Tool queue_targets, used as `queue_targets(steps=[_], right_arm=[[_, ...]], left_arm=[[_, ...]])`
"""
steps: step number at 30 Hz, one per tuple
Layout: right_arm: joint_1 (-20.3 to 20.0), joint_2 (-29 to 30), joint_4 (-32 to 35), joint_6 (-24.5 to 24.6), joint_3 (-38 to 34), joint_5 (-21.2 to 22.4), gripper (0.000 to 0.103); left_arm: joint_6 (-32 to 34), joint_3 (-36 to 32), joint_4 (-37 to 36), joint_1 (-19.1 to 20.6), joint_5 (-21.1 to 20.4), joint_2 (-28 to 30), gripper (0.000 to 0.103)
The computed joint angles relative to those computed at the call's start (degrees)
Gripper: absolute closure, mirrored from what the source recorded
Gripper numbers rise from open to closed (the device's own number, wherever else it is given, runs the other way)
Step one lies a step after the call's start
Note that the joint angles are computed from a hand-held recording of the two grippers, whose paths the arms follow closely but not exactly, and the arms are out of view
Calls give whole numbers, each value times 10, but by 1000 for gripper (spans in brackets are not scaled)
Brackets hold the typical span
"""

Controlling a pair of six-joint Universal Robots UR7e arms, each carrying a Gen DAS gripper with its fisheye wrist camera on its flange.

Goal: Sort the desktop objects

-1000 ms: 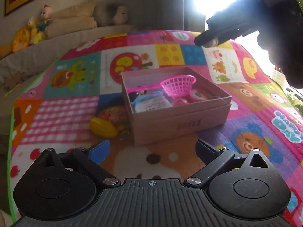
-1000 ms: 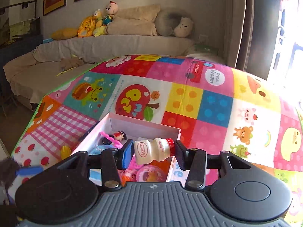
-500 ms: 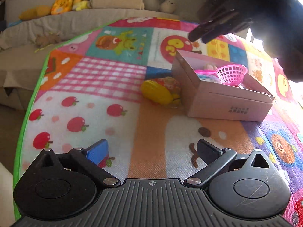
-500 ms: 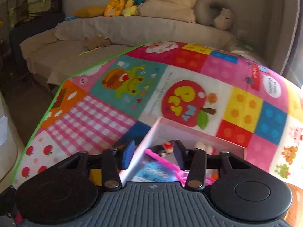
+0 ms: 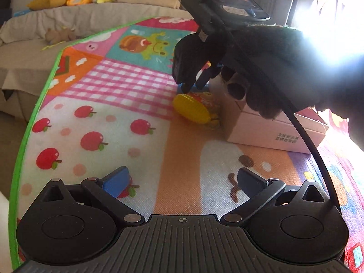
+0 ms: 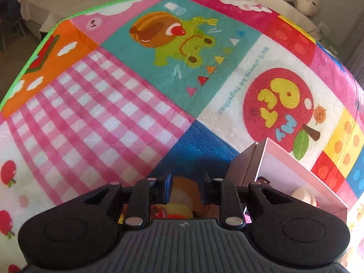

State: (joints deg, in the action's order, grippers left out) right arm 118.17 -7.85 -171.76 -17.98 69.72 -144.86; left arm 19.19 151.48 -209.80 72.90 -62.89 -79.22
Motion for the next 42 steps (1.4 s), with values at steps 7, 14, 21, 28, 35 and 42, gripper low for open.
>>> queue_targets(steps=[7, 14, 21, 28, 35, 42], right_arm=[[20, -73, 79, 83, 116, 89, 81], [41, -178, 82, 128, 261, 190, 81], [55, -201, -71, 74, 350, 161, 44], [15, -200, -157, 90, 401, 218, 61], [21, -198, -349, 25, 487, 141, 62], [26, -172, -558, -42, 557, 79, 31]], left_arm=[[-3, 13, 18, -1, -8, -24, 0], [10, 55, 7, -17, -16, -50, 0], [-1, 71, -4, -35, 14, -51, 0], [0, 84, 15, -55, 41, -59, 0], [-9, 87, 9, -81, 88, -39, 0], [-10, 88, 4, -102, 129, -20, 0]])
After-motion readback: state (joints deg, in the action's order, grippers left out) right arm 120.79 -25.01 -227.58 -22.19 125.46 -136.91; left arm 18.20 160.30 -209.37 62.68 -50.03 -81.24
